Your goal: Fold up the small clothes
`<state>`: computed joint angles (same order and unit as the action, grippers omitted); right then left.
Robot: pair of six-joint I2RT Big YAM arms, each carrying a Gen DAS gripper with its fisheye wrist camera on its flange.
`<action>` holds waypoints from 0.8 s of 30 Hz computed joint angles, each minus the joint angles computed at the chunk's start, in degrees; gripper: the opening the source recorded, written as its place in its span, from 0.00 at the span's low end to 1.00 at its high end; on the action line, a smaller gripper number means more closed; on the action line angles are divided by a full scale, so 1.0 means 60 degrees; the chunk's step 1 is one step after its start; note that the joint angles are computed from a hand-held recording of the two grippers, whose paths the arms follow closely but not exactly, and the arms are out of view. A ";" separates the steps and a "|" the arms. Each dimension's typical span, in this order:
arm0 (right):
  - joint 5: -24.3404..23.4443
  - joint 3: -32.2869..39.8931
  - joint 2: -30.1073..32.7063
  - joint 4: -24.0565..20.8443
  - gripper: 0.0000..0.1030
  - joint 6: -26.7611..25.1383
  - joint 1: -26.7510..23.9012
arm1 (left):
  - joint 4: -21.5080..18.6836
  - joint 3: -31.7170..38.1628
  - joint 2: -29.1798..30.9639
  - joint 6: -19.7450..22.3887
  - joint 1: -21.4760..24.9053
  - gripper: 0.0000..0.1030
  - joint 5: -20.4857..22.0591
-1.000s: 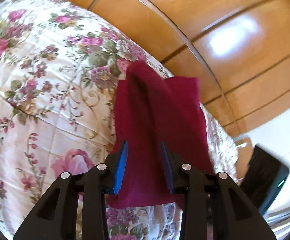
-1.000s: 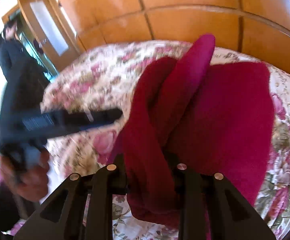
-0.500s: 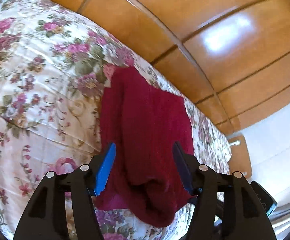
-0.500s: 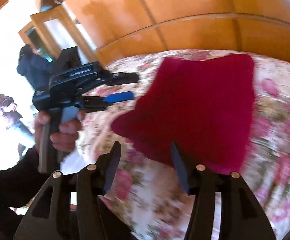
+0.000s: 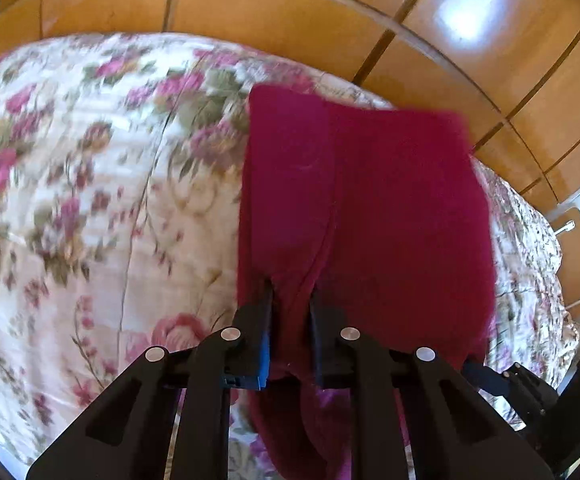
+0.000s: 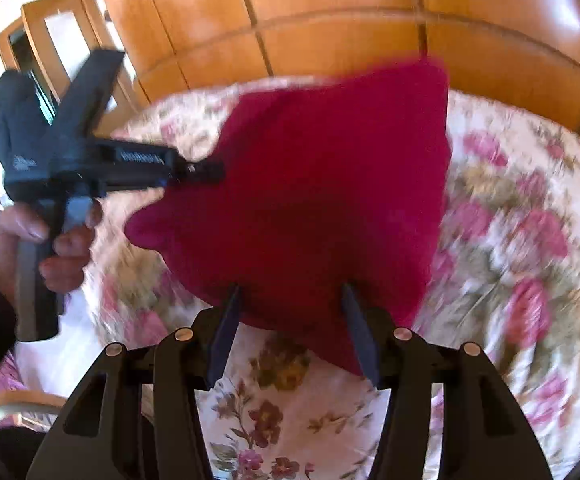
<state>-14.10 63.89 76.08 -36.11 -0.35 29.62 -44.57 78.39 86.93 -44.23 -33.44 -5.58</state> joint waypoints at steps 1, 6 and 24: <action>0.0080 -0.0128 -0.0062 0.0187 0.51 0.0025 0.0024 | 0.0356 -0.0295 -0.0178 -0.0107 -0.0016 0.18 -0.0079; -0.0265 0.0106 -0.0136 -0.0169 0.51 0.0222 -0.0187 | -0.0324 0.0279 -0.0263 -0.0366 -0.0337 0.33 -0.1653; -0.0515 0.3538 0.1859 -0.0143 0.59 0.2119 -0.1256 | -0.1143 0.1635 0.0935 0.0857 -0.0800 0.33 -0.3214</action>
